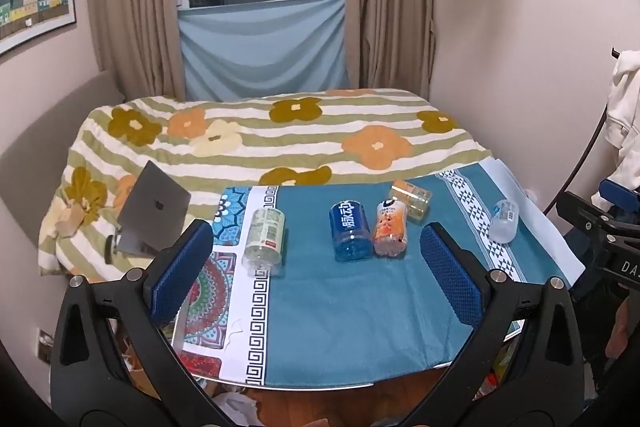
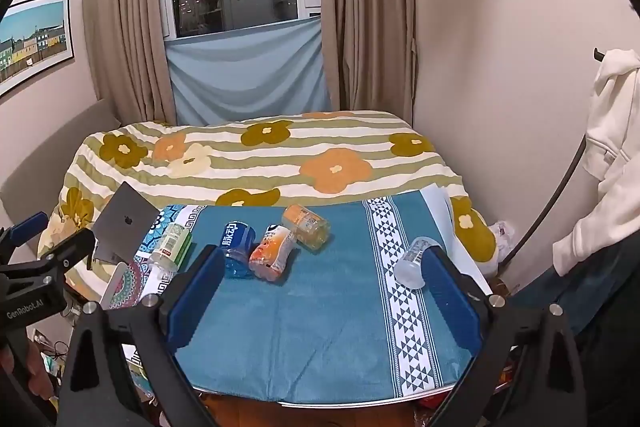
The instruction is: Flip cup upright
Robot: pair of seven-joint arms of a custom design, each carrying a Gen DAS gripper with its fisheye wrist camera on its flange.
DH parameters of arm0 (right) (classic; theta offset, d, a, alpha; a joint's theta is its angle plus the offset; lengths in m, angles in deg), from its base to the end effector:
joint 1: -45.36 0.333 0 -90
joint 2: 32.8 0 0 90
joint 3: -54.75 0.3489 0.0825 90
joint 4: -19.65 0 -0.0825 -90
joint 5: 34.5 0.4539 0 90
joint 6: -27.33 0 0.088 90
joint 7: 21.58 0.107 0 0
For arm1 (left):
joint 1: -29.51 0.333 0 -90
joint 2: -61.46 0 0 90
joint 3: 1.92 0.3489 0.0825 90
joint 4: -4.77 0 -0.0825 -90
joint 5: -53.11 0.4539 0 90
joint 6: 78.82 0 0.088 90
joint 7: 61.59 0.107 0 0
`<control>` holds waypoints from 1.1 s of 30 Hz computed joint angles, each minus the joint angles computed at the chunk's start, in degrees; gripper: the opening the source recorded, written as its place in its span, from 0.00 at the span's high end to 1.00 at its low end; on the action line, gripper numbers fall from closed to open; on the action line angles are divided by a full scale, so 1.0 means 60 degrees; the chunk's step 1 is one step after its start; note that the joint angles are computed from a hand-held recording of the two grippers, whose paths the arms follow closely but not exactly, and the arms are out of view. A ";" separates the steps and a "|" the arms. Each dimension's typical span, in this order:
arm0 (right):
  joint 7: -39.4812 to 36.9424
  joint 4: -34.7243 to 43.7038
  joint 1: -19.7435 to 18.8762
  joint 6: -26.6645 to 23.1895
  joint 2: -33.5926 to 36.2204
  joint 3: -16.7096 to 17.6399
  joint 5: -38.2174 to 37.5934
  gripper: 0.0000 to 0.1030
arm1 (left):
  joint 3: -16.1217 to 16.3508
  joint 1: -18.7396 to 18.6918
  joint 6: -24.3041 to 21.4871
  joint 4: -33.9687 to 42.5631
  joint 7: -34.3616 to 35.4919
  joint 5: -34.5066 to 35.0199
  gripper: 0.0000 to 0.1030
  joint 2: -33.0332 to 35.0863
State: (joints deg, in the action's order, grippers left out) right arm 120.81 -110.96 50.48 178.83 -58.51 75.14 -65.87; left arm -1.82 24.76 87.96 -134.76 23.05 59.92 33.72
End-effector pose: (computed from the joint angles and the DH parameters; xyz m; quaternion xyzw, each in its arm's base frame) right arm 0.4603 0.2635 0.6145 -0.6132 0.6485 -0.3184 0.3195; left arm 0.4985 -0.0477 0.5986 -0.5984 0.6542 -0.3284 0.3256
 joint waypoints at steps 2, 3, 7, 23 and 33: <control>-0.0027 -0.0058 0.0003 0.0102 -0.0003 -0.0062 0.0012 0.05 | 0.0000 0.0009 0.0048 0.0008 0.0011 0.0009 0.00 0.0016; -0.0028 -0.0050 -0.0006 0.0105 0.0003 -0.0055 0.0016 0.05 | 0.0025 -0.0008 0.0086 -0.0012 0.0037 -0.0001 0.00 0.0010; -0.0004 0.0021 -0.0016 0.0087 0.0031 -0.0030 0.0021 0.05 | 0.0037 -0.0034 0.0124 0.0032 0.0069 -0.0026 0.00 0.0050; 0.0185 0.0087 -0.0043 0.0182 0.0110 -0.0071 -0.0134 0.05 | 0.0196 -0.0174 0.0299 0.0147 0.0371 -0.0212 0.00 0.0236; 0.0160 0.0071 -0.0100 0.0244 0.0132 -0.0059 -0.0121 0.05 | 0.0188 -0.0171 0.0328 0.0193 0.0486 -0.0274 0.00 0.0289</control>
